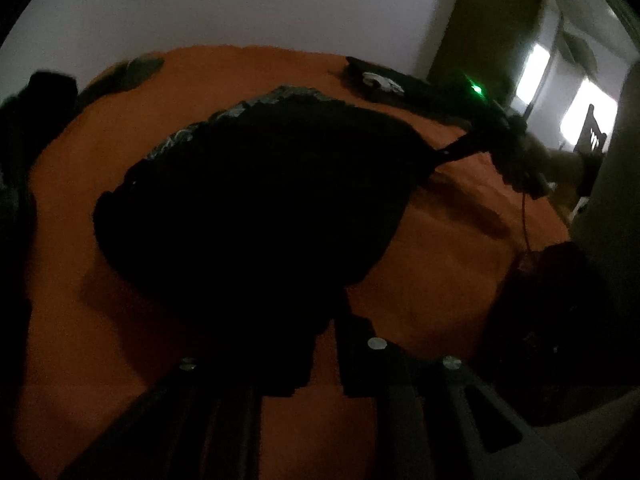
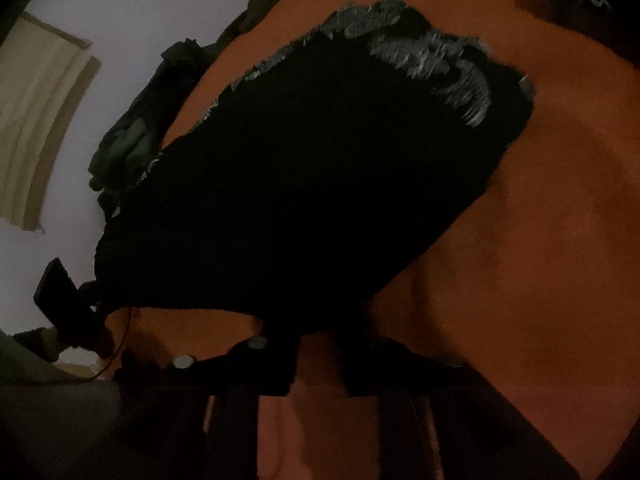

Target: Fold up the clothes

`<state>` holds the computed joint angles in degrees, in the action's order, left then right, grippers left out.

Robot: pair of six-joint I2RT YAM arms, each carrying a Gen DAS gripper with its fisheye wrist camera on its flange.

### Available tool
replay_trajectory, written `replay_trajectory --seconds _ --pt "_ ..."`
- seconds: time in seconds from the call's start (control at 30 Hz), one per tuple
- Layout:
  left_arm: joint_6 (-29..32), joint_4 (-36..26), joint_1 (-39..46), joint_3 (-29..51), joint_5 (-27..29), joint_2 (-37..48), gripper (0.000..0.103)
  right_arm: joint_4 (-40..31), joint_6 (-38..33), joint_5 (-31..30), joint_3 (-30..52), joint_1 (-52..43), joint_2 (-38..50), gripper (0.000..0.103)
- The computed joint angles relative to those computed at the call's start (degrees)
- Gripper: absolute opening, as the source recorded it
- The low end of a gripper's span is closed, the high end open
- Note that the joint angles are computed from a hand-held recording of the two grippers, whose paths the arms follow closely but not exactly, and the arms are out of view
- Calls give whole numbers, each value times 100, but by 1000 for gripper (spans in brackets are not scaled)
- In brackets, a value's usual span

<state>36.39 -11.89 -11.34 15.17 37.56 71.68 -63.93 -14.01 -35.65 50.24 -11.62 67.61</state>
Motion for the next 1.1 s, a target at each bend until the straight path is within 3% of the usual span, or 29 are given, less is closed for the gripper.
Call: replay_trajectory --seconds 0.03,0.17,0.23,0.3,0.33,0.43,0.53,0.63,0.77,0.83,0.93,1.1 --pt "187 -321 117 115 -40 -13 19 -239 -218 106 239 -78 166 33" --pt "563 -1497 246 492 -670 -269 19 -1110 -1055 649 1353 -301 999 44" --pt "1094 -2381 829 855 -528 -219 19 -1361 -1321 1202 2087 -319 1251 44" --pt "1151 -2970 1388 1350 -293 140 19 -1404 -1375 1393 2740 -382 1639 45" --pt "1123 -3240 1624 1605 -192 331 20 -1433 -1371 1482 3093 -489 1874 47" --pt "-114 -3611 1976 2538 348 1778 39 -1444 -1335 950 4257 -1077 3022 56" --pt "-1258 -3432 1835 3008 1006 2770 45 -1268 -717 525 5088 -1086 4090 57" --pt "-2235 -2902 1416 3175 1039 3137 45 -836 -132 746 5557 -674 4614 57" --pt "-2866 -2584 1349 3207 1093 3322 45 -459 158 589 5557 -58 4428 57" --pt "-3157 -2386 1508 3148 1049 3396 50 -473 109 543 5450 142 4258 57" --pt "-3567 -2111 1668 3240 1406 3841 59 -483 1 384 5124 410 3901 58" --pt "-4210 -1355 1237 3357 1740 4556 77 -636 -166 185 4633 545 3390 61"
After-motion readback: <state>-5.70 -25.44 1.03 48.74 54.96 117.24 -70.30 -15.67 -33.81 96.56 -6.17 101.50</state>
